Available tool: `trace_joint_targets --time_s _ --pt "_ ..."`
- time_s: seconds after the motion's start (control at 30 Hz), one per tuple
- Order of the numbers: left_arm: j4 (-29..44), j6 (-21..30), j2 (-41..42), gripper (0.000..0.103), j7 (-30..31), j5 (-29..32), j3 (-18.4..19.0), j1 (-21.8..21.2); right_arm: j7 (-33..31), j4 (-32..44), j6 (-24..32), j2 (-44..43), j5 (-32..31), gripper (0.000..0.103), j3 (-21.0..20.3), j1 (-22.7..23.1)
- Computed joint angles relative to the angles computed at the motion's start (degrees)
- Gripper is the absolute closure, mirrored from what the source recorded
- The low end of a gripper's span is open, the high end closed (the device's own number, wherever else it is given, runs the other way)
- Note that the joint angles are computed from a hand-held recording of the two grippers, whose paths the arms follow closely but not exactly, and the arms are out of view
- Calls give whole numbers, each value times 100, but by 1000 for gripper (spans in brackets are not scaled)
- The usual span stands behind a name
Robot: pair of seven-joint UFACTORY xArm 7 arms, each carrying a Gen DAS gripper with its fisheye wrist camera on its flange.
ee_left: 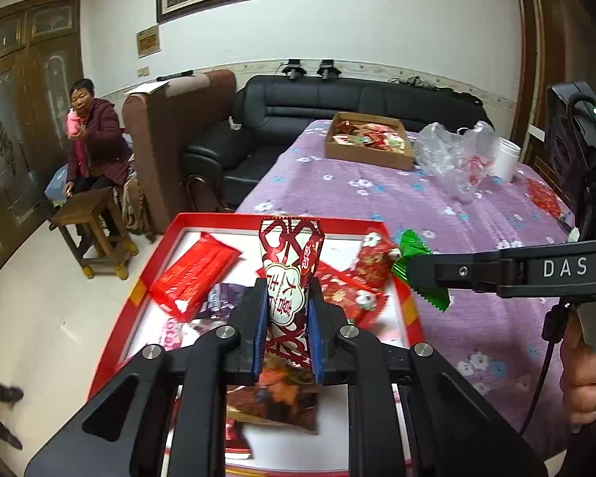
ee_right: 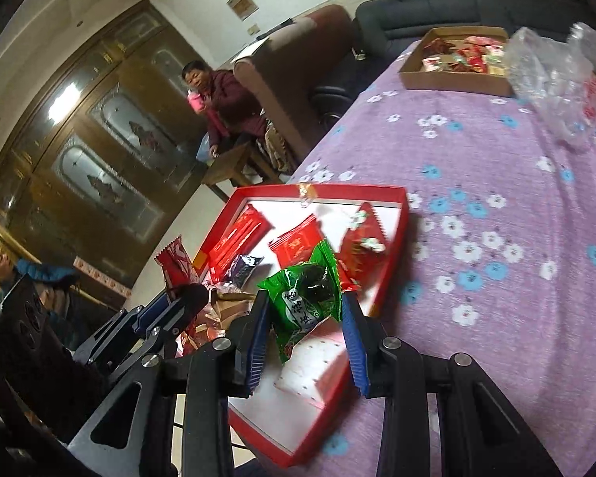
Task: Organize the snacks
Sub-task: 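Carry both packets over the white tray, then open both tools to drop the packets into the tray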
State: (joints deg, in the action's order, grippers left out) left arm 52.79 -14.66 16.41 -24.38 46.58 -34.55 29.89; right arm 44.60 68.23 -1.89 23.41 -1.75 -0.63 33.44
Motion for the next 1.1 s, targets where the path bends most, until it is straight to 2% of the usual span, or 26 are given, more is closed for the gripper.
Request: trace_joint_targets --time_s 0.03,0.13,0.33,0.57,0.73,0.9,1.1 --pt "19 20 29 88 1 -4 10 20 -80 141 49 103 17 68 177 -142" --pt "46 41 61 88 138 -222 199 -103 -194 506 218 345 25 68 338 -240" --pt "155 156 256 88 495 -636 134 40 -457 1155 505 776 72 68 626 -387" --pt "284 295 495 87 950 -1121 -63 238 -536 1674 808 1088 68 68 575 -281" --pt "384 374 618 87 1292 -1509 -49 185 -564 1972 985 1280 53 68 546 -258" --pt "483 440 698 88 1627 -1913 54 15 -543 2247 1109 1448 9 67 474 -216" --pt "568 447 715 87 2019 -2433 393 -412 -270 2505 1235 1621 -180 66 176 -44"
